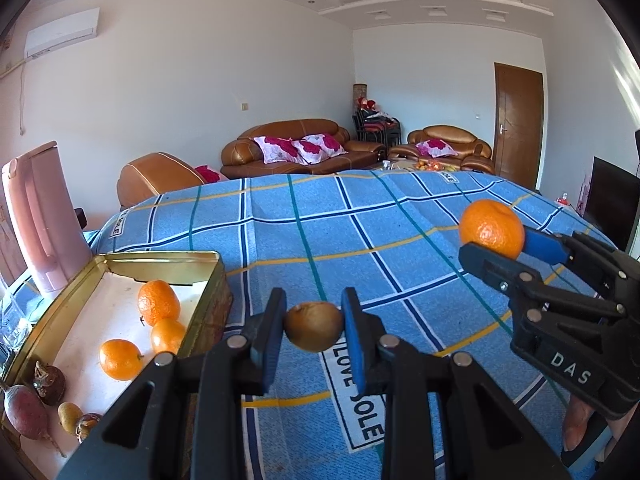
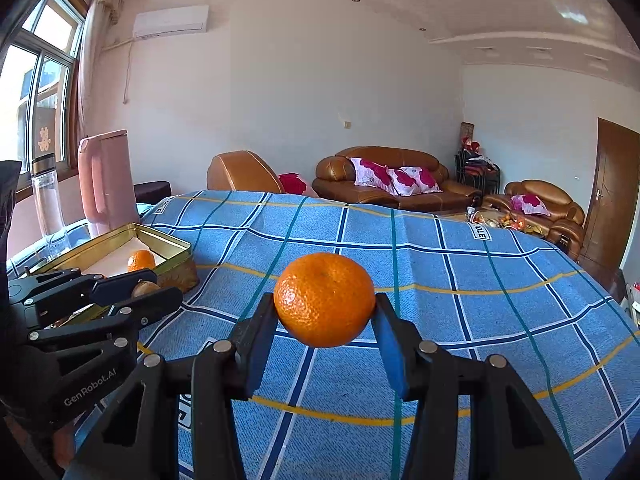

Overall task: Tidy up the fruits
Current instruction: 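Carry the tan fruit in the left tool toward the tray while the right tool carries the orange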

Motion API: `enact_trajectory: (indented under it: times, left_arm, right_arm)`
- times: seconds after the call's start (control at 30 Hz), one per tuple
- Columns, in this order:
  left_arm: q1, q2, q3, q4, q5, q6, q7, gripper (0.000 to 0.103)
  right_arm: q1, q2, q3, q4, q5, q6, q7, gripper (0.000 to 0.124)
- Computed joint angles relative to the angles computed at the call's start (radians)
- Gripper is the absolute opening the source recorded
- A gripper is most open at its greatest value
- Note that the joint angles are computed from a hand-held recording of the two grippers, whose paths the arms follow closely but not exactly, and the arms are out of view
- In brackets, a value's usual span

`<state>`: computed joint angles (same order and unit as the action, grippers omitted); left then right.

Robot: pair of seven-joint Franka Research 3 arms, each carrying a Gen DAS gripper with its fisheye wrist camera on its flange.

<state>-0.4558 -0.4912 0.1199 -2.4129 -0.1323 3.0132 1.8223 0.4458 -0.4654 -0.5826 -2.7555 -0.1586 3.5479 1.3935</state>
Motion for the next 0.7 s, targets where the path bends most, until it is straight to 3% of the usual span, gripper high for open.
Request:
enact_trajectory:
  times: [0.7]
  left_arm:
    - [0.017, -0.073, 0.021, -0.078, 0.092, 0.079, -0.099, 0.030]
  right_arm:
    - [-0.049, -0.043, 0.049, -0.075, -0.092, 0.096, 0.042, 0.050]
